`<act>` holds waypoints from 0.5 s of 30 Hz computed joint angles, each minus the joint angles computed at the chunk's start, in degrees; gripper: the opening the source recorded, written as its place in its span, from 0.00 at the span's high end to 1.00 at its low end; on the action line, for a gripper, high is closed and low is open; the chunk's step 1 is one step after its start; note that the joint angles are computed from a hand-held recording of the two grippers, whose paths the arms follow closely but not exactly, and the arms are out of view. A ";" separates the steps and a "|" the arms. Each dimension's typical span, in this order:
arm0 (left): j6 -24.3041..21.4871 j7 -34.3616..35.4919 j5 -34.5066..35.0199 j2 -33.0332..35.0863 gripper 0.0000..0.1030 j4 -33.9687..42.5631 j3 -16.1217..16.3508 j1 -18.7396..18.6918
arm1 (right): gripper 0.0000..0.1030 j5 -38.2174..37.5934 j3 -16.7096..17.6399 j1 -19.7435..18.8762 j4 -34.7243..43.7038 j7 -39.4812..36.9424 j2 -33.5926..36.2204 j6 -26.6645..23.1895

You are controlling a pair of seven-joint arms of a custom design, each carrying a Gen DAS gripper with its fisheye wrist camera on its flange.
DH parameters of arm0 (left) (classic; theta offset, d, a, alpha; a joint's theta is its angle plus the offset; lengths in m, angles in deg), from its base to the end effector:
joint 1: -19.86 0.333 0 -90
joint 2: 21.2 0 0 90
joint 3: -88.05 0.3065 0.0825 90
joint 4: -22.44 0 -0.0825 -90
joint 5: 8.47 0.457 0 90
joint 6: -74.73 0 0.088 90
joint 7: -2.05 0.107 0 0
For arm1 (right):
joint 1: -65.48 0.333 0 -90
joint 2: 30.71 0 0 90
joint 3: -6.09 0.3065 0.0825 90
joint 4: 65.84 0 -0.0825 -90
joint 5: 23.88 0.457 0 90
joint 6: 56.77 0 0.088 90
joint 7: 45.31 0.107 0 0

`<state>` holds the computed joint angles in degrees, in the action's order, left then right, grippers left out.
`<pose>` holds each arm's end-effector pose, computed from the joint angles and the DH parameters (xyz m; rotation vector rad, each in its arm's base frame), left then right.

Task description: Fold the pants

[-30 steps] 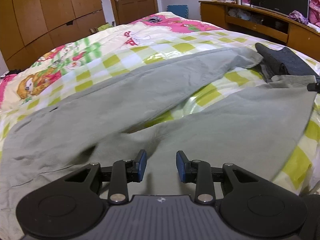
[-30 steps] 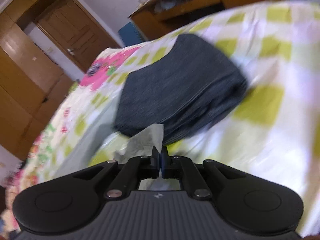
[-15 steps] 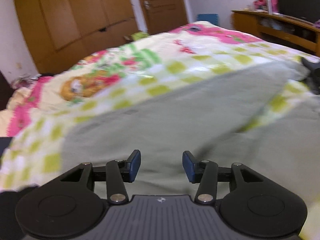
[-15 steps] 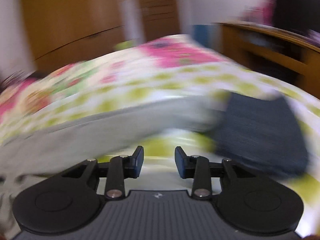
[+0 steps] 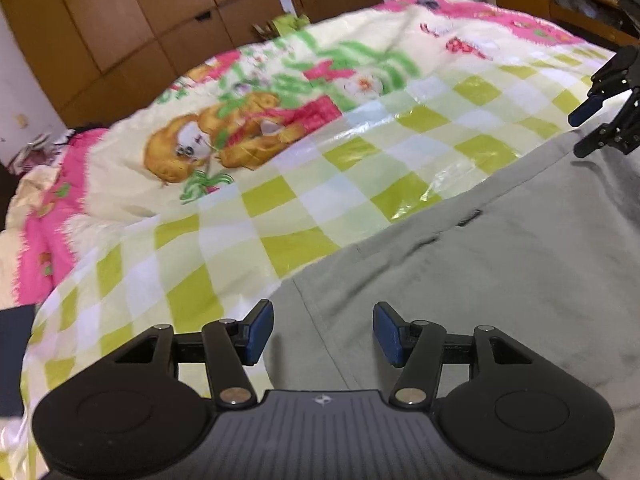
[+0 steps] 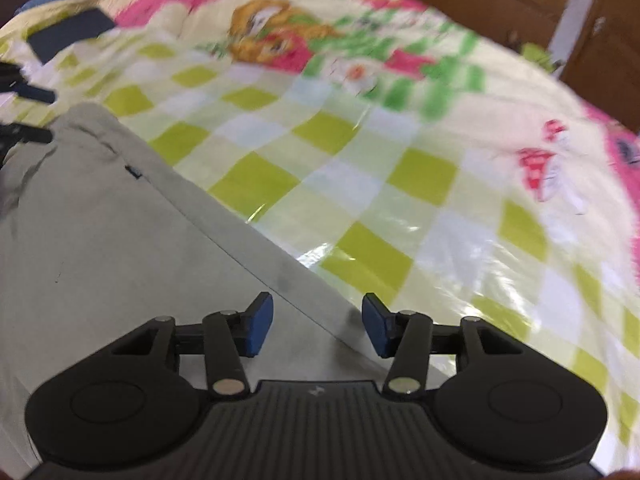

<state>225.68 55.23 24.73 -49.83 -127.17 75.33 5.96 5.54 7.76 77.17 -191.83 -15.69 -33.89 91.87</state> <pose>0.4325 -0.2278 0.4178 -1.5211 1.9894 -0.4393 0.6041 0.1337 0.4052 -2.4798 0.8556 -0.3732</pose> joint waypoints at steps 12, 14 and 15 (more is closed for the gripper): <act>-0.80 15.79 -9.44 8.25 0.41 5.46 4.67 -0.70 | 0.50 -7.76 -0.03 -0.37 5.00 2.94 4.81 -6.84; -2.80 16.41 -8.77 8.82 0.53 6.29 3.44 -0.16 | 0.67 -8.26 -0.06 -0.37 5.30 4.26 4.95 -7.11; -2.95 15.85 -7.67 8.90 0.60 6.40 2.79 0.42 | 0.72 -7.97 -0.04 -0.36 5.26 4.87 4.85 -7.45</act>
<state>222.73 71.08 17.06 -40.93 -120.77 78.12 6.38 -2.43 7.73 76.81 -186.56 -10.82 -29.04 84.42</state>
